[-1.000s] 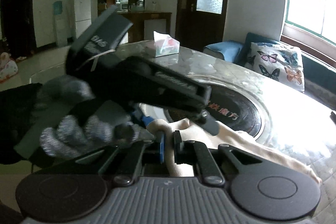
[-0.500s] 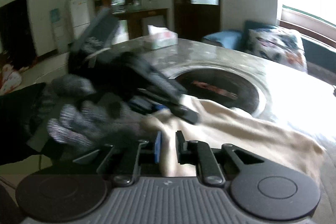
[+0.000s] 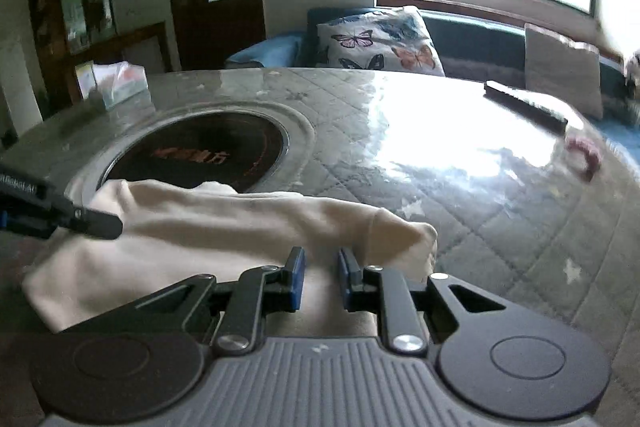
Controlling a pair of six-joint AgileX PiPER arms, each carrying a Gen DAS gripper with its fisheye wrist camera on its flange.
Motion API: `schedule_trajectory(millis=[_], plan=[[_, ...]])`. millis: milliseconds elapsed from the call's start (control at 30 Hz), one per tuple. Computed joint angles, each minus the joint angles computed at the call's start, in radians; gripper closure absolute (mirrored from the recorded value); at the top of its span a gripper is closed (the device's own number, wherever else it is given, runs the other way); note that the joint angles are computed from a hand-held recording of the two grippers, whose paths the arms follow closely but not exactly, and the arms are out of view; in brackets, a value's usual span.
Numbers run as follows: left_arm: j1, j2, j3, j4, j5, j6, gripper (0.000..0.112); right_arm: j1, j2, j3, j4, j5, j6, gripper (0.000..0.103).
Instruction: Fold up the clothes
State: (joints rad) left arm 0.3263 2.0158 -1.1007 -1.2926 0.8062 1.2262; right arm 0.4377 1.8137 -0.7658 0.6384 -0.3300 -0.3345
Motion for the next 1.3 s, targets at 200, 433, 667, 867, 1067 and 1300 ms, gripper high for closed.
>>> schedule_trajectory(millis=[200,433,667,867,1067,1300], plan=[[-0.014,-0.01,0.012,-0.01,-0.026,0.028,0.09,-0.016,-0.031,0.034,0.067,-0.048,-0.022,0.061],[-0.023,-0.02,0.021,-0.008,-0.046,0.037,0.09,-0.092,0.003,0.029,-0.059,-0.023,0.161,0.053],[-0.038,-0.034,0.031,-0.007,-0.071,0.036,0.09,-0.158,0.026,0.037,-0.405,-0.015,0.528,0.053],[-0.049,-0.047,0.038,0.003,-0.093,0.031,0.09,-0.174,0.033,0.047,-0.502,-0.039,0.62,0.053],[-0.066,-0.063,0.05,0.006,-0.127,0.031,0.09,-0.196,0.036,0.052,-0.671,-0.05,0.776,0.072],[-0.105,-0.108,0.073,0.006,-0.187,0.05,0.094,-0.207,0.003,0.096,-0.738,-0.109,0.851,0.089]])
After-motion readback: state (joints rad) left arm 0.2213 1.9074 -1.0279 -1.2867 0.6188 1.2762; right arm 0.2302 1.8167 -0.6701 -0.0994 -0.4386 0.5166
